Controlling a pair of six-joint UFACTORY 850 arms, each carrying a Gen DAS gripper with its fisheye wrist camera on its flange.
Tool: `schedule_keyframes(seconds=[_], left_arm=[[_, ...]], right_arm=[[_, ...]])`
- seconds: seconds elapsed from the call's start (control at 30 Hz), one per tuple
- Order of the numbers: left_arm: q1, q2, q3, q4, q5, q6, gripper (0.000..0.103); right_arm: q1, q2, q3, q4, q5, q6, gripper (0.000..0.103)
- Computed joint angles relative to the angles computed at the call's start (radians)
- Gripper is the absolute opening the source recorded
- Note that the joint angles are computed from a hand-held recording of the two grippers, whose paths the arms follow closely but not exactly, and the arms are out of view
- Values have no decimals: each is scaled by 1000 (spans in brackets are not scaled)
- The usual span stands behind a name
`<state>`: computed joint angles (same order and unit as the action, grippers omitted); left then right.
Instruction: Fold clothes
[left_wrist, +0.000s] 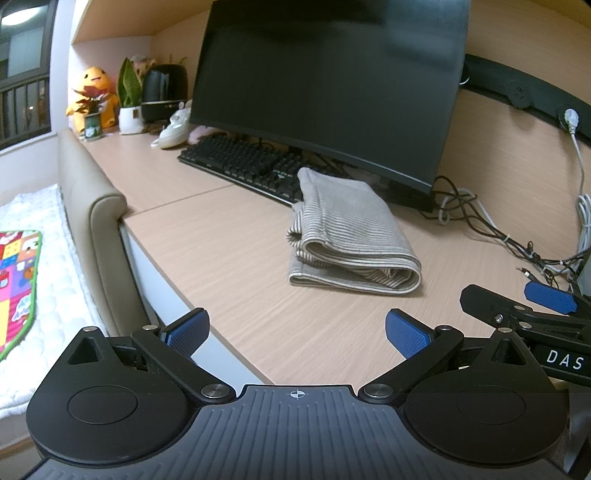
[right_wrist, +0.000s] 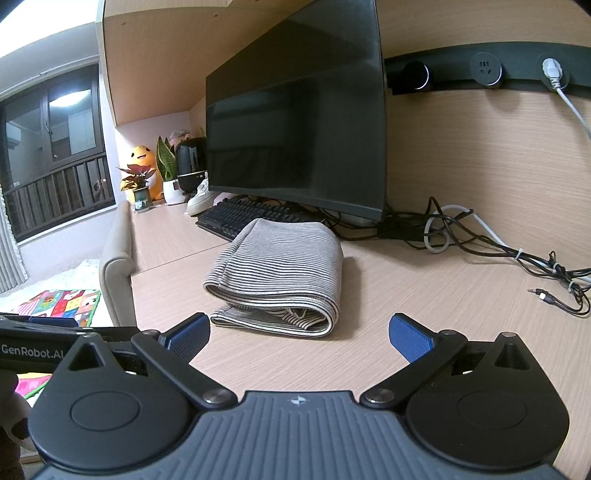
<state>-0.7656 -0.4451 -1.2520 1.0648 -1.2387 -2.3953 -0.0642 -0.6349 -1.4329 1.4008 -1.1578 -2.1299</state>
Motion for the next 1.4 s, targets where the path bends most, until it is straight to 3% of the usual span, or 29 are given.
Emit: schedule_keyframes(seconds=[0.7,1.4], left_arm=[[-1,-3,-8,6,-10,9,103],[49,35,38,42,63,49,103]], right_arm=[[-1,-4,-3,-2,4,5,103],[29,-5,-19,-2,69,-19,103]])
